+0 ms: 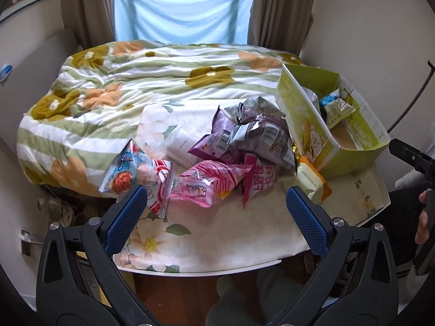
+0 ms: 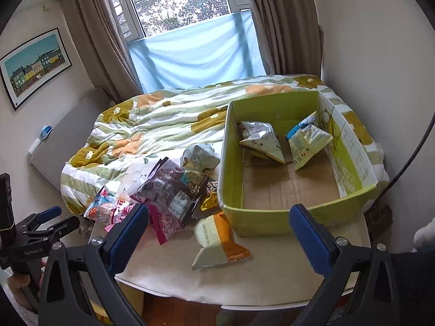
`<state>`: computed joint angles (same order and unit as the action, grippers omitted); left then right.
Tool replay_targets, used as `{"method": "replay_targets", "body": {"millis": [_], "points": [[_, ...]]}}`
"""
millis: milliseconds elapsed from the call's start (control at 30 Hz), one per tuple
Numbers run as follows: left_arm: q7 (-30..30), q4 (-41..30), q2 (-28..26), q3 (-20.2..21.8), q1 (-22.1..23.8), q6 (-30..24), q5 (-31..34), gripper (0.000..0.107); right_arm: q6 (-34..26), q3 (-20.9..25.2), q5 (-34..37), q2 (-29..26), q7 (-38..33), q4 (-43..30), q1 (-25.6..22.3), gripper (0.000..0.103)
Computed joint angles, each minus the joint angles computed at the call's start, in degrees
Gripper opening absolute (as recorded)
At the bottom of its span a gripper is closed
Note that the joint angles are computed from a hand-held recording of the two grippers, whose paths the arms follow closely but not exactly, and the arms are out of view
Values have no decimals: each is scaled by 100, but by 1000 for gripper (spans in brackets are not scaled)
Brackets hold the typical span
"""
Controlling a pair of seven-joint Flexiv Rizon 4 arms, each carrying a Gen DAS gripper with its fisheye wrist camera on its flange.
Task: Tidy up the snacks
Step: 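Withdraw both tools from the box back toward the snack pile, then grasp the pink striped bag with the left tool while the right tool grasps the cream-and-orange bag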
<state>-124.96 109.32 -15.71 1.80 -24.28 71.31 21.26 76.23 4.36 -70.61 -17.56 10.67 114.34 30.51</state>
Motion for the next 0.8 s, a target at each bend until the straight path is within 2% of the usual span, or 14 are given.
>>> {"method": "replay_targets", "body": {"millis": [133, 267, 567, 633, 800], "points": [[521, -18, -262, -47, 59, -45, 58, 101, -113, -17, -29, -206, 244, -8, 163, 103], [632, -415, -664, 215, -221, -258, 544, 101, -106, -87, -160, -504, 374, -109, 279, 103], [947, -1475, -1638, 678, -713, -762, 1454, 101, -19, -340, -56, -1197, -30, -357, 473, 103], [1107, -1626, -1806, 693, -732, -824, 1532, 101, 41, -450, -113, -1319, -59, -423, 528, 103], [1447, -1891, -2126, 686, -697, -794, 1452, 100, 46, -500, 245, -1608, -527, -637, 604, 103]]}}
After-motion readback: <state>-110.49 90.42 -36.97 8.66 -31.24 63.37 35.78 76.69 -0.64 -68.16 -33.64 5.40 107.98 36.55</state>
